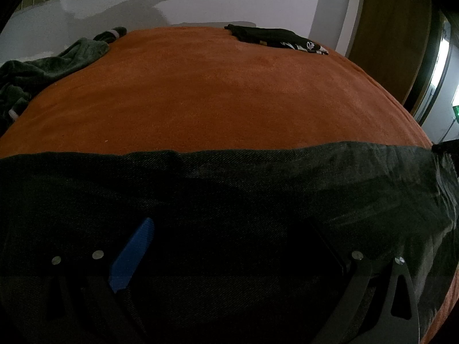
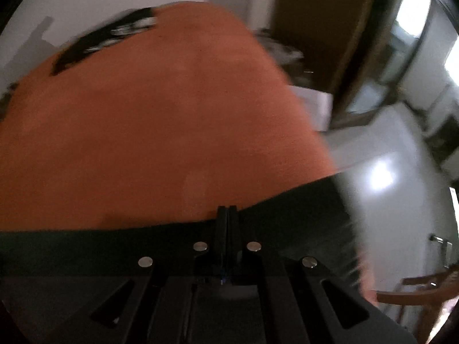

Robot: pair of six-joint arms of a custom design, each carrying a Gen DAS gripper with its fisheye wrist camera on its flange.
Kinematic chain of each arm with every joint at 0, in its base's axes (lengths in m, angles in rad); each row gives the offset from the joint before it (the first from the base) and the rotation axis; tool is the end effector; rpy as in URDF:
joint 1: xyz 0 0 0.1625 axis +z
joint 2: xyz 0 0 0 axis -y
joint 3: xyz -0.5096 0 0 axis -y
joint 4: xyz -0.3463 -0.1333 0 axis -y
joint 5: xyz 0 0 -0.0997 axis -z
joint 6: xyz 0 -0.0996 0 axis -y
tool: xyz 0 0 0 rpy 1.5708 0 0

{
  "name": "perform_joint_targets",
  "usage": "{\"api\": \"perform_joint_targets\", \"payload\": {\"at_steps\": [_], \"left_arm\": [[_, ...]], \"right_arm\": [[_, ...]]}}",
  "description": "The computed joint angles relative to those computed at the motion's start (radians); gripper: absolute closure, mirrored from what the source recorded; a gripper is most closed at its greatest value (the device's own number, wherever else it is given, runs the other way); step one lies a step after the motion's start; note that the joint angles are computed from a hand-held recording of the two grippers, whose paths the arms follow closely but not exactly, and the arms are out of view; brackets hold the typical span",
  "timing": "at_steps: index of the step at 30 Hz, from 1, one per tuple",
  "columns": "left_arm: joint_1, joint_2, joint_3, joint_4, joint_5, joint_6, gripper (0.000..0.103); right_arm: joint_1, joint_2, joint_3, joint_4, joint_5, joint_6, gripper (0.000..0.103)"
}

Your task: Fold clothes

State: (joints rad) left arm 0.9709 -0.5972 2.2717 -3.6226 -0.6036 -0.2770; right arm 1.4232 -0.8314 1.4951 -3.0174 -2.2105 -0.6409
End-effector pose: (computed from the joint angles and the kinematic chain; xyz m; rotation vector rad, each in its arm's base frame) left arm -0.1040 -0.5335 0.0888 0.1396 2.2672 -0.8946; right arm -0.0363 -0.7460 0.3394 0.2468 -2.2190 0.5616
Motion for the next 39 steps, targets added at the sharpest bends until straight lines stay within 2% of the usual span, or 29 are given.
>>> {"api": "perform_joint_targets", "payload": {"at_steps": [3, 7, 8, 11, 12, 14, 16, 17, 18, 19, 20, 21, 23, 24, 25, 27, 29, 31, 32, 35, 37, 39], "left_arm": [[0.0, 0.0, 0.0, 0.001, 0.001, -0.001, 0.0], [-0.001, 0.0, -0.001, 0.006, 0.003, -0.002, 0.0], [-0.001, 0.0, -0.001, 0.008, 0.004, -0.002, 0.0], [-0.001, -0.002, -0.002, 0.01, 0.004, -0.001, 0.0], [-0.001, -0.001, -0.003, 0.012, 0.005, -0.002, 0.0], [-0.002, -0.004, -0.005, 0.025, 0.007, -0.006, 0.0], [-0.007, -0.018, -0.004, 0.063, 0.009, -0.032, 0.0], [-0.012, -0.041, -0.004, 0.123, 0.007, -0.075, 0.0], [-0.014, -0.075, -0.005, 0.168, -0.038, -0.088, 0.0], [-0.014, -0.102, -0.009, 0.205, -0.078, -0.09, 0.0], [-0.021, -0.121, -0.012, 0.236, -0.085, -0.105, 0.001], [-0.04, -0.138, -0.007, 0.265, -0.054, -0.131, 0.001], [-0.076, -0.173, 0.001, 0.338, -0.001, -0.177, 0.001], [-0.098, -0.192, 0.011, 0.384, 0.031, -0.198, 0.001], [-0.126, -0.211, 0.03, 0.429, 0.081, -0.228, 0.001], [-0.179, -0.252, 0.086, 0.489, 0.176, -0.303, 0.001], [-0.199, -0.318, 0.117, 0.586, 0.181, -0.405, 0.001], [-0.208, -0.43, 0.141, 0.722, 0.146, -0.543, 0.001], [-0.213, -0.471, 0.161, 0.734, 0.146, -0.578, 0.001], [-0.232, -0.61, 0.238, 0.823, 0.195, -0.78, 0.001], [-0.218, -0.702, 0.276, 0.871, 0.182, -0.895, 0.001], [-0.195, -0.77, 0.297, 0.935, 0.164, -1.0, 0.001]], "right_arm": [[-0.033, -0.005, -0.062, 0.102, 0.015, 0.016, 0.103], [-0.01, 0.034, -0.039, -0.039, -0.052, -0.124, 0.103], [0.006, 0.026, -0.008, -0.08, -0.042, -0.132, 0.103], [0.046, -0.054, 0.168, -0.223, 0.09, -0.161, 0.103], [0.061, -0.08, 0.228, -0.257, 0.124, -0.158, 0.103], [0.071, -0.113, 0.338, -0.273, 0.143, -0.106, 0.103], [0.071, -0.138, 0.432, -0.276, 0.153, -0.061, 0.103], [0.07, -0.15, 0.478, -0.277, 0.164, -0.035, 0.103], [0.064, -0.149, 0.513, -0.304, 0.155, -0.031, 0.103], [0.047, -0.124, 0.52, -0.369, 0.109, -0.061, 0.103], [0.031, -0.104, 0.51, -0.399, 0.052, -0.07, 0.103], [0.001, -0.099, 0.491, -0.386, 0.037, -0.038, 0.103], [-0.045, -0.147, 0.468, -0.243, 0.117, 0.124, 0.103], [-0.039, -0.164, 0.456, -0.197, 0.129, 0.171, 0.103], [-0.021, -0.172, 0.458, -0.192, 0.125, 0.183, 0.1], [0.011, -0.182, 0.487, -0.219, 0.168, 0.174, 0.1], [0.064, -0.178, 0.499, -0.186, 0.202, 0.185, 0.1], [0.116, -0.156, 0.506, -0.15, 0.22, 0.187, 0.1], [0.148, -0.145, 0.514, -0.125, 0.224, 0.192, 0.1], [0.214, -0.105, 0.494, -0.016, 0.265, 0.23, 0.1], [0.249, -0.074, 0.466, 0.061, 0.294, 0.249, 0.1], [0.274, -0.038, 0.463, 0.054, 0.3, 0.235, 0.1]]}}
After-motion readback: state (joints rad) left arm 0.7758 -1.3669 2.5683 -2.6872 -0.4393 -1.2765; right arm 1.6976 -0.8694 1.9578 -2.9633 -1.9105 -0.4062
